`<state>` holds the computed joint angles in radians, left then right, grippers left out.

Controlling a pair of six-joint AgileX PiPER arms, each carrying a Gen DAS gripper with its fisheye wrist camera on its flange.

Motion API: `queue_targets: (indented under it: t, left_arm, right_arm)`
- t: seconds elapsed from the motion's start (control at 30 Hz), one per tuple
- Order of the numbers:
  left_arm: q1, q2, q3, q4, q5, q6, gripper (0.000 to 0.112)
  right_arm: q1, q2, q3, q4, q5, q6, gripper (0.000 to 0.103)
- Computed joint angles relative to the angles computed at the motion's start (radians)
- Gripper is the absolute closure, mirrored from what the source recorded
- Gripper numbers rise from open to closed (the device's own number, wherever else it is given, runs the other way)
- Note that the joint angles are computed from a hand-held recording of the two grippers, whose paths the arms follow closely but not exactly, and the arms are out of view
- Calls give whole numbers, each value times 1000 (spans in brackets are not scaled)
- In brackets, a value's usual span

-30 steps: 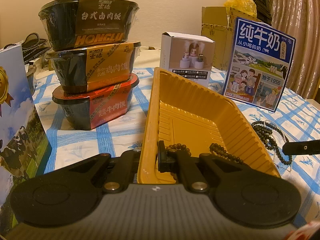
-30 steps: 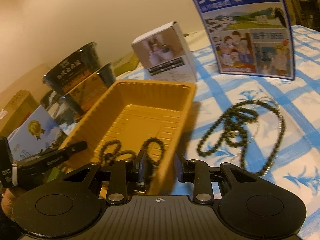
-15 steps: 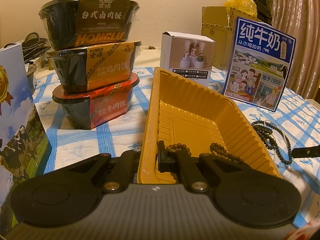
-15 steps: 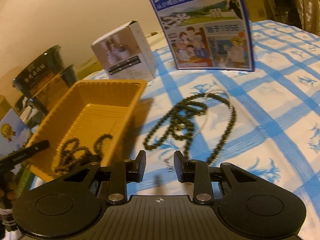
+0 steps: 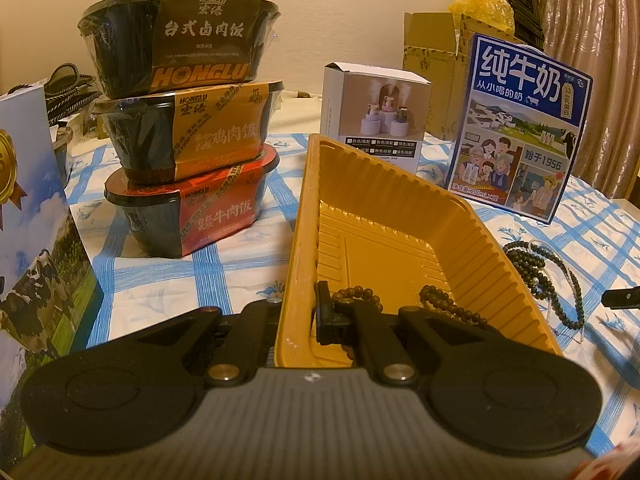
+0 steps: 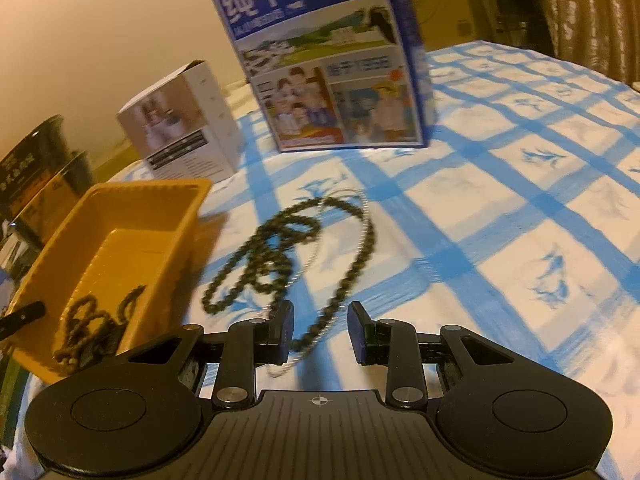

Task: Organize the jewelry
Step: 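Move the open right tool back over the green bead necklace, then close the right tool on the green bead necklace with pearl strand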

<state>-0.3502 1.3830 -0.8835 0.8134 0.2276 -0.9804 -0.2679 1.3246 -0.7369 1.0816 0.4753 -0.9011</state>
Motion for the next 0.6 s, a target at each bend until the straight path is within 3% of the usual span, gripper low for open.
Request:
queue_targets:
  t: [0.13,0.43,0.6]
  left_arm:
    - [0,-1,5,15,-4,-16,108]
    - [2,-1,7,8,-5,-9,108]
    - [1,-1,7,15,-5,-15,108]
  right_arm:
    - [3,-12,3,-24,15,-3,72]
    - [62,15,6,-89,-67,53,72]
    - [47,73,-48,-61,-88,-4,72]
